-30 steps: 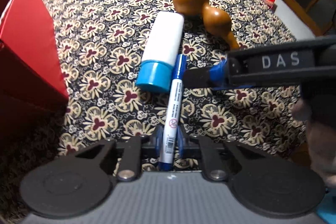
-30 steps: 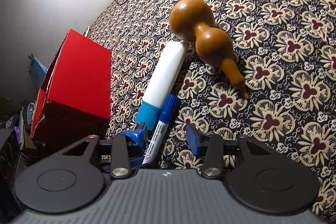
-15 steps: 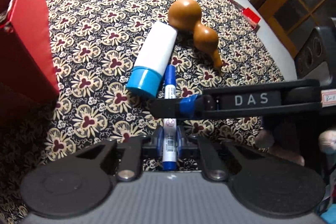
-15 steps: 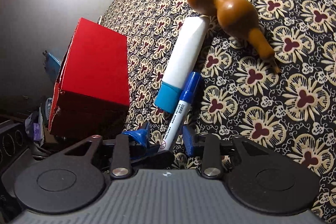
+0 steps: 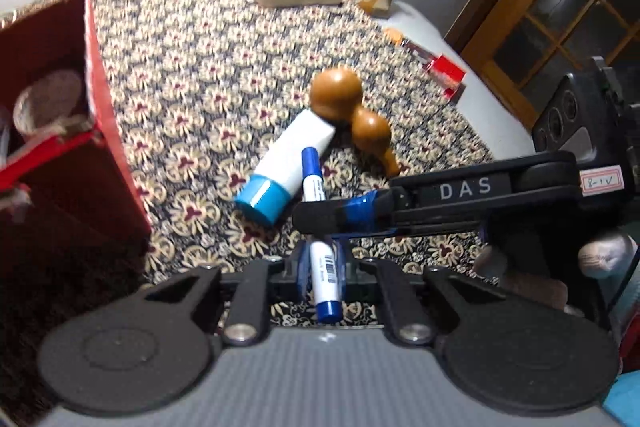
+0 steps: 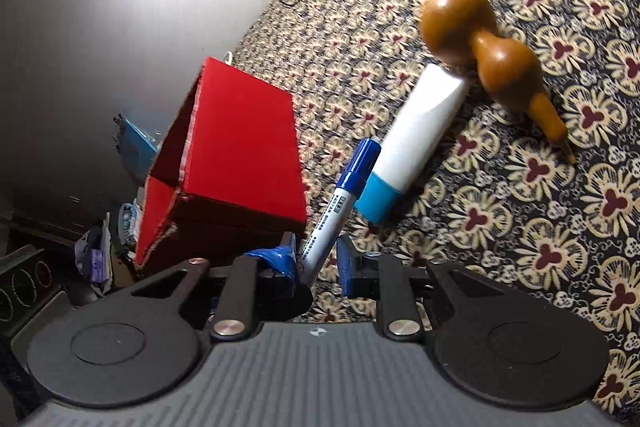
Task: Organize rigid objects
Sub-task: 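Lift the marker with the right gripper over the red box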
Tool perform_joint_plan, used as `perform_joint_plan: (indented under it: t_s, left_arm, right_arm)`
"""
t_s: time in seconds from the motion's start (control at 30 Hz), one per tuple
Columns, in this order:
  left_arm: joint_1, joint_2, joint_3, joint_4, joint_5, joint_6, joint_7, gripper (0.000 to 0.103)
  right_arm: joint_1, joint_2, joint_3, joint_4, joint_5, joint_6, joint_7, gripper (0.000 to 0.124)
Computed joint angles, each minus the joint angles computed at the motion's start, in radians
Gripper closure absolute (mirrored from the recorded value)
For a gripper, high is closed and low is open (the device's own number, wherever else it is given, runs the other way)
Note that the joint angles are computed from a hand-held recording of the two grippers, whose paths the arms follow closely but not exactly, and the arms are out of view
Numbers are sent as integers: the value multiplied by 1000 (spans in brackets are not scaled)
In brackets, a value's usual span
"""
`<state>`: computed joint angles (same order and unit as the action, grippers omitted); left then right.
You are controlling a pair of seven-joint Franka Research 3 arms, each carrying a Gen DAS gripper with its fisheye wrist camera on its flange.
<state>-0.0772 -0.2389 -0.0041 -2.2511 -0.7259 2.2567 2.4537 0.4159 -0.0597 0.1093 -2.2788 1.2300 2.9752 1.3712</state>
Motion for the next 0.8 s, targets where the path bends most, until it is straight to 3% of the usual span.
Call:
perform_joint_plan:
  t_s: [0.2,0.33,0.43,0.8]
  left_arm:
    - [21,-11,42,38,-75,-16,65,93]
    - [49,0,65,82,-130,-23,101,93]
    - [75,11,72,108,-155,0,121,93]
    - [199,171,65,280,-163,15,85,93]
  right_arm:
    - [8,66,16,140,80,0,-138,124]
    - [7,147,37,260,-56,5,-120,124]
    - [-13,208,60,348,-78,-13,-132,124]
    - [27,512,24,747,-599,-177,240,124]
